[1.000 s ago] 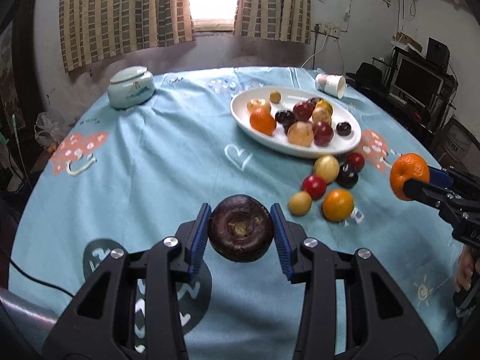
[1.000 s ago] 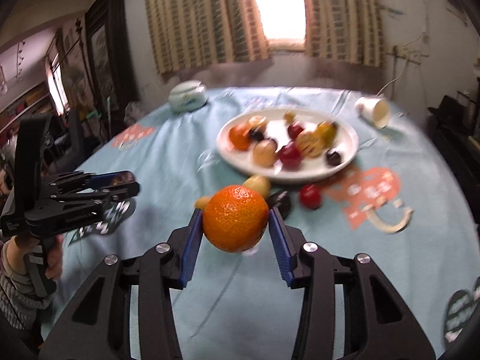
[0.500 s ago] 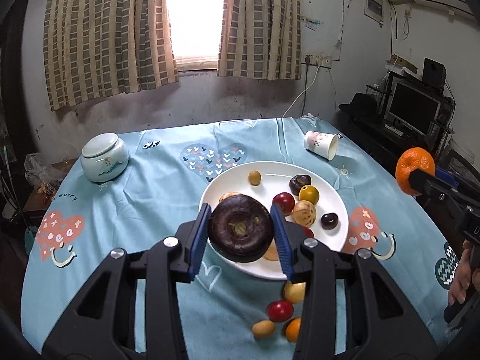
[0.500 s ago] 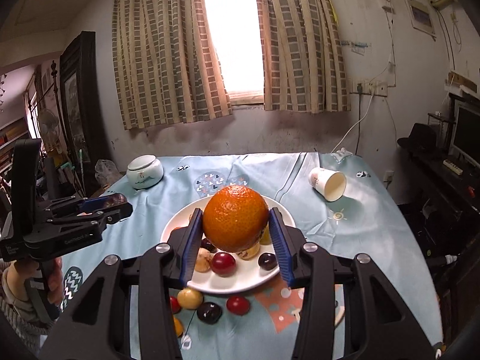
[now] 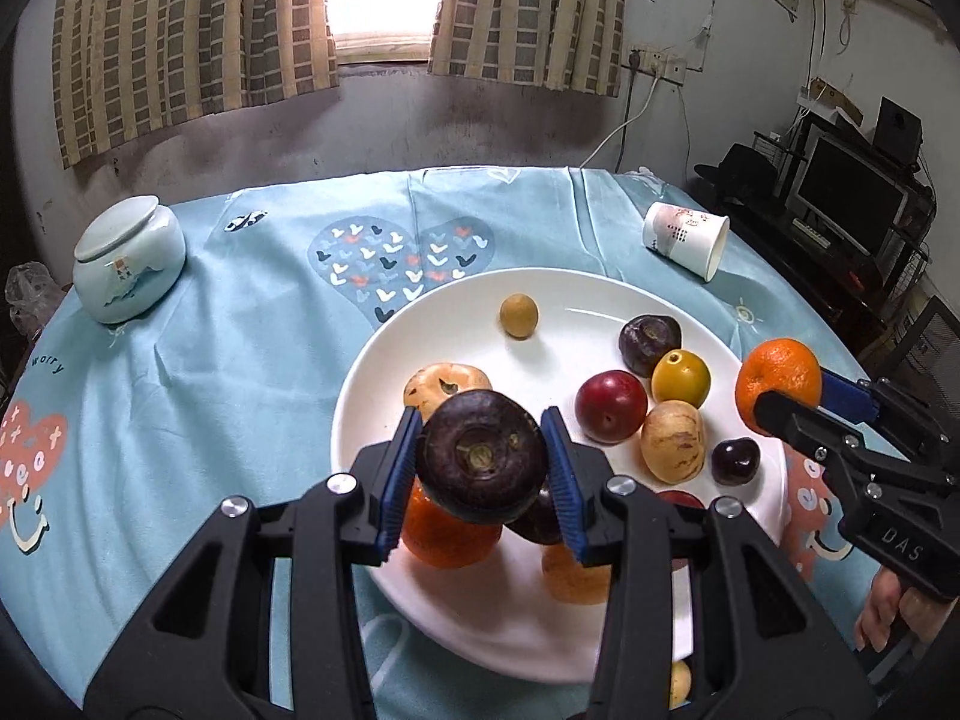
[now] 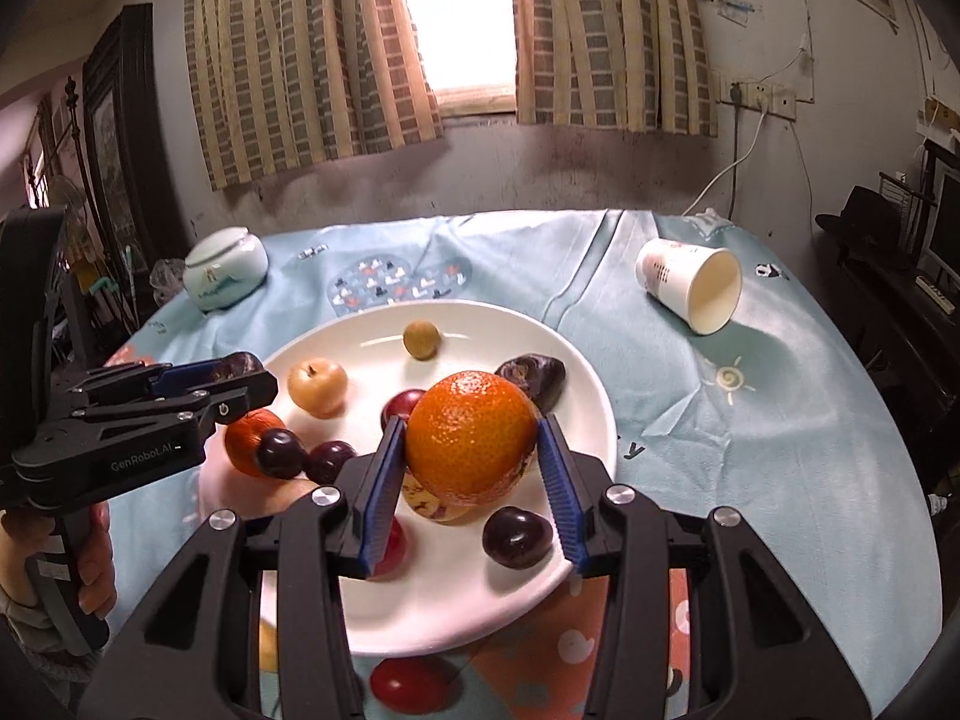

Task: Organize fruits
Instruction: 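Release dark plum on plate with left tool while right tool releases mandarin there, then grasp small tan fruit with left tool while right tool reaches toward orange-yellow fruit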

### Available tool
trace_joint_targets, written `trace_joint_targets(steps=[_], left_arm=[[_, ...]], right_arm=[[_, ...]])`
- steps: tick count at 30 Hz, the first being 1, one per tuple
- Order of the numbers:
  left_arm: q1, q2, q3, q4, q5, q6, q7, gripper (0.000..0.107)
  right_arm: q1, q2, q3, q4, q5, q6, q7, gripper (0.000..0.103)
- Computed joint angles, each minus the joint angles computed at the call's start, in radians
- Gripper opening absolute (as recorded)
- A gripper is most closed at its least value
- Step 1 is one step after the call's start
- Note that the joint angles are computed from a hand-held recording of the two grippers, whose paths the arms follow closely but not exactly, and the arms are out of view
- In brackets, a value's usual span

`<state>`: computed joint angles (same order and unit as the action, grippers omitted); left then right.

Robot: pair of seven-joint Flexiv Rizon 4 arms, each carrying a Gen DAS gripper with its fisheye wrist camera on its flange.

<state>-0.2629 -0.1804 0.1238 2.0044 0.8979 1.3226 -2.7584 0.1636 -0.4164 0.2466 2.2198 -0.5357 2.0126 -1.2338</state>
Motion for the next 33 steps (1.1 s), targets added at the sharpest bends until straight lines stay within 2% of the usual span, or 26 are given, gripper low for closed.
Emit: trace_joint_targets(steps=[7,9,11,14,17,19,21,24,27,28,30,31,33], left_arm=[[-0.016,-0.046,0.023,-0.027,0.01,0.016,-0.012,0.042],[-0.025,-0.048,0.032,-0.03,0.019,0.016,-0.025,0.047],[-0.032,-0.043,0.037,-0.031,0.027,0.012,-0.036,0.054],[-0.039,-0.022,0.037,-0.026,0.043,-0.005,-0.051,0.057],[-0.031,0.026,0.023,0.002,0.051,-0.023,-0.054,0.058],[-0.026,0.075,0.004,0.029,0.066,-0.054,-0.062,0.058],[-0.022,0.131,-0.02,0.059,0.085,-0.098,-0.072,0.059],[-0.02,0.228,-0.062,0.124,0.099,-0.169,-0.089,0.06],[-0.013,0.299,-0.106,0.197,0.078,-0.214,-0.085,0.062],[-0.012,0.318,-0.127,0.216,0.08,-0.238,-0.091,0.062],[-0.009,0.349,-0.17,0.256,0.084,-0.273,-0.119,0.065],[-0.006,0.361,-0.187,0.28,0.08,-0.277,-0.129,0.07],[0.005,0.375,-0.225,0.311,0.082,-0.293,-0.152,0.07]], right_arm=[[0.014,-0.041,-0.004,-0.026,0.006,-0.045,-0.023,0.045],[0.04,-0.039,-0.022,-0.023,0.036,-0.041,-0.044,0.045],[0.05,-0.035,-0.029,-0.021,0.051,-0.043,-0.059,0.051],[0.086,-0.019,-0.053,-0.01,0.098,-0.031,-0.089,0.056],[0.113,0.013,-0.068,0.014,0.149,0.016,-0.125,0.059],[0.083,0.042,-0.04,0.035,0.139,0.054,-0.118,0.06],[0.05,0.083,-0.014,0.071,0.117,0.111,-0.097,0.066],[-0.013,0.145,0.014,0.13,0.016,0.177,-0.015,0.067],[-0.047,0.201,0.009,0.199,-0.088,0.227,0.067,0.069],[-0.043,0.219,0.002,0.227,-0.099,0.242,0.069,0.069],[0.0,0.248,-0.011,0.292,-0.029,0.281,0.018,0.07],[0.012,0.257,-0.016,0.322,-0.014,0.295,0.008,0.071],[0.017,0.263,-0.027,0.367,-0.022,0.326,0.01,0.071]])
